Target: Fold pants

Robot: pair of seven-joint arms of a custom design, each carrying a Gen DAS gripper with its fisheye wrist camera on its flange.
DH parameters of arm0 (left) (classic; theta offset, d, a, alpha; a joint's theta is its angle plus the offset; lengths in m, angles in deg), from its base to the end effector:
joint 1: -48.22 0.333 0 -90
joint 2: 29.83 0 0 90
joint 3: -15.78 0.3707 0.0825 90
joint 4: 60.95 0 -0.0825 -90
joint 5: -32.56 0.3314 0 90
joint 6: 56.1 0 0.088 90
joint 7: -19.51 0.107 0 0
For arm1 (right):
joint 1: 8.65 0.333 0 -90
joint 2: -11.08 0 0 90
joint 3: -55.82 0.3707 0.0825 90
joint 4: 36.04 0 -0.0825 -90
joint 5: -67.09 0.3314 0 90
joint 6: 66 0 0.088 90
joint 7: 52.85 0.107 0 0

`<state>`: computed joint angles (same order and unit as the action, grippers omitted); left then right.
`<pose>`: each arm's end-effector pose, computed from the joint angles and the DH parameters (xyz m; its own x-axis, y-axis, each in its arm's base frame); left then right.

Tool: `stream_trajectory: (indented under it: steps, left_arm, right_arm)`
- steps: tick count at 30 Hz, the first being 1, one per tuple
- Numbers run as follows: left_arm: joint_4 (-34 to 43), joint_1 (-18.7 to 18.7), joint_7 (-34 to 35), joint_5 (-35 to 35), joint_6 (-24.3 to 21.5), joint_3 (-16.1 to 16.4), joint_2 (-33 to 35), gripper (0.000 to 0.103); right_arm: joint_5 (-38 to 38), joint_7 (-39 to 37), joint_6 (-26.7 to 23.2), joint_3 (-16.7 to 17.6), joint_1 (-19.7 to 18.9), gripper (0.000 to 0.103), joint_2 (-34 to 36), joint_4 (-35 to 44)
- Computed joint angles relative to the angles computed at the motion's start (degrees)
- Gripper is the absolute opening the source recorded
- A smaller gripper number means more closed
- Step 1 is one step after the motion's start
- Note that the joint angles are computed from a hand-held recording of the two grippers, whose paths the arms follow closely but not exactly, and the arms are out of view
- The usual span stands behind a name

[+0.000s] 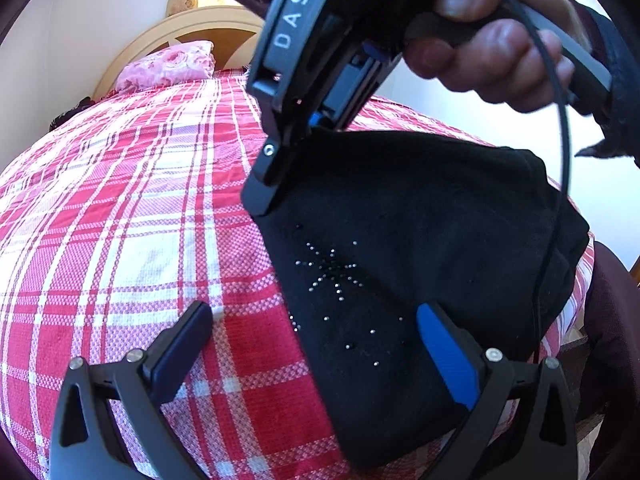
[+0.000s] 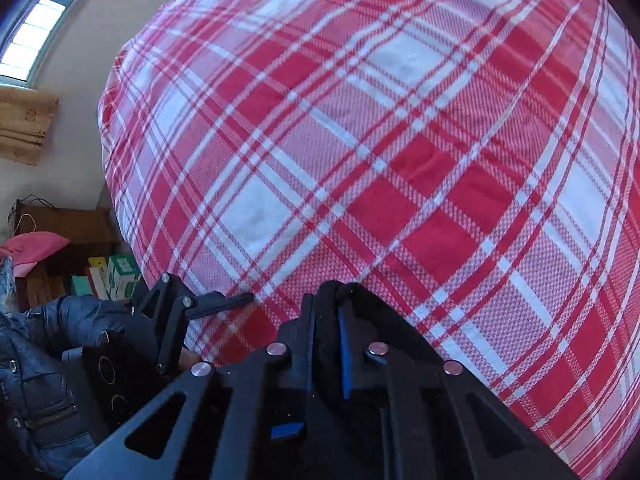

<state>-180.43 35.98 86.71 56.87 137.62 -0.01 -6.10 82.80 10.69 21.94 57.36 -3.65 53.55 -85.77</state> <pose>0.5366 -0.3099 0.4302 -0.5186 -0.8400 0.1593 -0.6022 0.2266 -0.7655 0.7184 0.1040 0.5120 0.5237 -0.8009 -0.2902 -0.8456 -0.5300 -0.0634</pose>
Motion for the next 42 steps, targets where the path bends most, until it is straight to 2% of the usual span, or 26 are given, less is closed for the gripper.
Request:
stream_trajectory:
  steps: [2,5,6,8,11,12,13,14,16,17,19,21,22,25,26,27,30,33,34,35,37,38,39,40,41,42]
  left_arm:
    - [0.2,0.3,-0.1,0.0,-0.3,-0.2,0.0,0.103]
    - [0.2,-0.9,-0.7,-1.0,0.0,1.3,-0.1,0.103]
    - [0.3,-0.5,-0.7,-0.9,-0.3,0.8,0.0,0.103]
    - [0.4,-2.1,-0.4,-1.1,-0.8,2.4,-0.4,0.103]
    - [0.7,0.0,0.0,-0.7,-2.4,0.1,-0.4,0.103]
    - [0.7,2.0,-0.1,-0.4,-3.2,-2.0,-0.6,0.103]
    - [0.5,3.2,-0.2,-0.4,-3.6,-3.3,-0.8,0.103]
    - [0.4,3.6,-0.3,-0.5,-3.9,-3.6,-1.1,0.103]
    - [-0.1,2.4,-0.4,-0.9,-4.0,-2.1,-1.6,0.103]
    - [-0.3,1.8,-0.5,-1.2,-3.9,-1.2,-2.0,0.103]
    - [-1.1,-0.4,-1.5,-2.5,-3.3,2.0,-3.1,0.103]
    - [-1.6,-0.9,-2.3,-3.4,-2.5,3.3,-3.5,0.103]
    - [-1.5,-2.2,-2.7,-4.0,-2.3,4.7,-3.7,0.103]
    - [0.0,-2.7,-2.6,-4.1,-4.3,5.3,-3.3,0.103]
    - [0.5,-4.3,-2.5,-4.1,-4.7,6.8,-3.2,0.103]
    - [1.2,-5.7,-2.2,-3.8,-5.5,8.1,-3.0,0.103]
    - [3.8,-10.4,-2.1,-2.8,-7.7,13.0,-1.8,0.103]
    - [5.2,-12.1,-2.9,-1.5,-9.9,14.7,-1.3,0.103]
    - [4.6,-12.3,-3.5,-1.0,-9.8,15.0,-1.8,0.103]
    - [4.3,-12.8,-4.1,-0.6,-9.6,15.6,-2.0,0.103]
    - [4.1,-13.3,-5.3,0.1,-9.7,16.1,-2.2,0.103]
    - [4.3,-13.1,-5.6,0.3,-10.1,15.9,-2.1,0.103]
    - [4.4,-12.9,-5.9,0.5,-10.3,15.6,-2.1,0.103]
    - [4.6,-12.6,-6.1,0.8,-10.6,15.4,-2.1,0.103]
    - [4.7,-12.7,-6.5,1.2,-10.9,15.4,-2.2,0.103]
    - [4.8,-12.7,-6.8,1.7,-11.1,15.5,-2.3,0.103]
  right_arm:
    - [-0.2,-1.1,4.4,-0.1,0.7,0.008,-3.1,-5.3]
    - [-0.4,-1.9,6.7,-0.2,1.2,0.007,-4.0,-6.4]
    - [-0.9,-1.9,6.5,-0.4,1.4,0.007,-2.6,-4.5]
    - [-1.5,0.5,4.0,-0.7,1.4,0.007,1.7,0.6]
    - [0.2,-0.2,5.7,0.1,-0.3,0.010,1.3,-2.6]
    - [2.4,0.0,7.9,0.8,-1.6,0.011,-0.6,-5.6]
    - [4.1,-0.4,11.8,1.0,-2.6,0.016,-3.6,-10.6]
    - [5.5,-1.5,15.9,1.0,-3.5,0.031,-7.0,-15.6]
    - [9.4,-4.5,23.4,-1.3,-4.4,0.048,-14.5,-25.6]
    - [10.9,-5.2,27.5,-0.6,-6.0,0.049,-17.8,-30.6]
    - [14.7,-6.6,32.8,-0.8,-8.9,0.049,-24.4,-39.3]
    - [16.3,-6.7,40.2,-4.2,-8.0,0.050,-31.5,-49.3]
    - [15.6,-6.3,43.0,-4.3,-8.7,0.050,-34.3,-53.4]
    - [14.4,-5.0,49.8,-6.2,-8.4,0.050,-42.6,-65.9]
    - [13.5,-4.2,52.4,-6.6,-8.5,0.050,-44.5,-69.2]
    - [10.4,-1.8,55.0,-6.7,-8.6,0.050,-45.8,-71.7]
    - [-5.5,12.5,65.7,-5.5,-10.6,0.050,-49.4,-80.2]
    - [-14.5,20.6,69.4,-4.4,-13.5,0.050,-50.9,-84.3]
    - [-12.0,18.8,69.7,-5.4,-12.6,0.050,-51.4,-85.2]
    - [-5.5,14.0,69.5,-8.1,-9.6,0.049,-51.8,-85.8]
    - [0.8,9.4,68.6,-9.1,-8.4,0.049,-51.7,-86.3]
    - [2.7,7.8,68.6,-9.3,-8.1,0.040,-51.3,-86.5]
    - [0.8,9.7,70.0,-7.9,-8.7,0.035,-50.9,-86.9]
    - [-1.7,11.3,71.8,-6.9,-9.5,0.026,-51.1,-87.7]
    - [-0.6,10.0,72.7,-7.2,-9.0,0.016,-51.7,-88.2]
    - [1.5,8.1,73.2,-7.7,-8.3,0.014,-52.3,-88.8]
